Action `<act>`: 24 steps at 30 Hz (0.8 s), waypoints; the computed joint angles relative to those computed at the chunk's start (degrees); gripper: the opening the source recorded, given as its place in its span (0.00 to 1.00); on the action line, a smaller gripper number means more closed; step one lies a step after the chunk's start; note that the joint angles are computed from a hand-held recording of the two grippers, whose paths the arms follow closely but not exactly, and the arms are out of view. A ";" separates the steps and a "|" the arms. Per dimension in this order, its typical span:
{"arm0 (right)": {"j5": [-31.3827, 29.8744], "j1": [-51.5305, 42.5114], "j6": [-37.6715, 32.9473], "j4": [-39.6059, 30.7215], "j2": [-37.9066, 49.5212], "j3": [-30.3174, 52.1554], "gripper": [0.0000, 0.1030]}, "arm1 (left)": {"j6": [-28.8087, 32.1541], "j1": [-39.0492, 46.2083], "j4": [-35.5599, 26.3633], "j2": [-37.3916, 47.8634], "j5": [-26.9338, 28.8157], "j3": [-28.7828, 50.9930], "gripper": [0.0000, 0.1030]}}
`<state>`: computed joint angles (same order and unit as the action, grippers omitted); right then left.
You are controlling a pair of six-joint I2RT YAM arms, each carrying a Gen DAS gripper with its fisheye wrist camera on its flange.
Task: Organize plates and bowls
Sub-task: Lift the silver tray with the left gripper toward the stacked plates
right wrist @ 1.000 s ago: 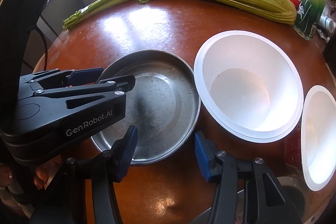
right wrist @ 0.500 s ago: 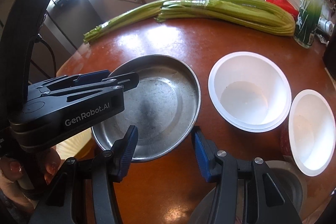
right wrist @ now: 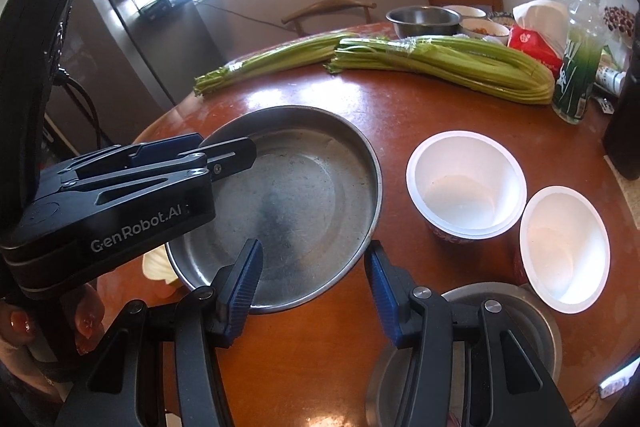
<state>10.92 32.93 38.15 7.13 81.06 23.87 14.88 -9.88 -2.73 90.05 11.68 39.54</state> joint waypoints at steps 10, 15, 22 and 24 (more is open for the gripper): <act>5.99 7.25 1.50 -5.32 -7.96 -0.95 0.53 | 0.40 2.47 -2.06 -10.66 0.22 -5.88 0.47; 9.06 11.45 1.32 -7.34 -9.78 0.15 0.53 | 0.91 5.14 -4.23 -15.29 0.74 -7.23 0.47; 11.07 16.10 -0.28 -7.10 -6.78 4.45 0.53 | 4.06 13.21 -6.60 -18.53 3.80 -8.06 0.47; 10.34 16.56 -1.16 -5.96 -4.59 6.00 0.53 | 5.38 16.14 -6.99 -18.41 5.03 -7.83 0.47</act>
<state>21.26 49.49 36.99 1.17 76.48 29.87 20.26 6.26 -9.71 71.64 16.72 31.71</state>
